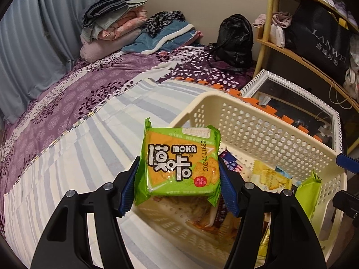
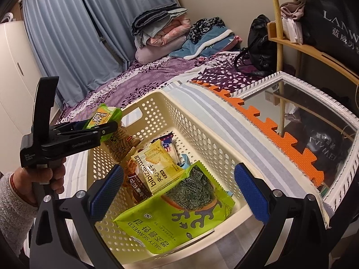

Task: Organize snacks
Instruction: 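Carry the MOKA pack in the left tool over the basket and release it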

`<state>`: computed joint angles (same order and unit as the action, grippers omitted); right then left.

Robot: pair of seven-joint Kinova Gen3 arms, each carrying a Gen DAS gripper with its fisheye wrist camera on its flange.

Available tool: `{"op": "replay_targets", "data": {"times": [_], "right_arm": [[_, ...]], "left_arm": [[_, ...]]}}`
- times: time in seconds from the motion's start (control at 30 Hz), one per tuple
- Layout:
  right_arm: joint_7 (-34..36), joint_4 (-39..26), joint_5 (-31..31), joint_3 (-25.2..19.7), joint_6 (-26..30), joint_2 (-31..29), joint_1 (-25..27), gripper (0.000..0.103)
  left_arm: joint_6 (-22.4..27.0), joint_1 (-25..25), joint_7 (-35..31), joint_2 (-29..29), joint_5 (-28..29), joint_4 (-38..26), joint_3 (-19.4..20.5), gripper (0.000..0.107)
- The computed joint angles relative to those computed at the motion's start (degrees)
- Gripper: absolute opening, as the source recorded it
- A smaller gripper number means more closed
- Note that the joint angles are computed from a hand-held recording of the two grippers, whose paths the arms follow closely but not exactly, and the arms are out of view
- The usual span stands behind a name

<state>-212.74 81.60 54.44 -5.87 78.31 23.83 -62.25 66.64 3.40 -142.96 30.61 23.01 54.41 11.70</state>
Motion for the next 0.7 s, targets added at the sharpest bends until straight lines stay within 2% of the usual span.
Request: {"op": "replay_targets", "data": {"times": [0.23,0.33,0.4,0.6,0.7], "right_arm": [[0.47,-0.47,0.18,-0.02,0.26,0.22,-0.26,0.098],[0.61,-0.71,0.10,0.02,0.28,0.31,-0.36,0.098],[0.63,-0.69,0.06,0.08,0.25,0.29,-0.38,0.098],[0.83,-0.81,0.12,0.07,0.28,0.30,-0.64,0.098],[0.95,-1.05,0.24,0.08,0.33,0.39,-0.76,0.098]], "left_arm": [[-0.17,1.29,-2.07,-1.44,0.19,2.21,0.59,0.066],[0.62,1.68,-2.32,-1.50,-0.05,2.24,0.76,0.072],[-0.45,1.72,-2.85,-2.26,0.42,3.61,0.61,0.082],[-1.05,1.64,-3.58,-3.14,0.60,4.74,0.34,0.093],[-0.94,1.28,-3.29,-3.27,0.79,4.70,0.16,0.093]]}}
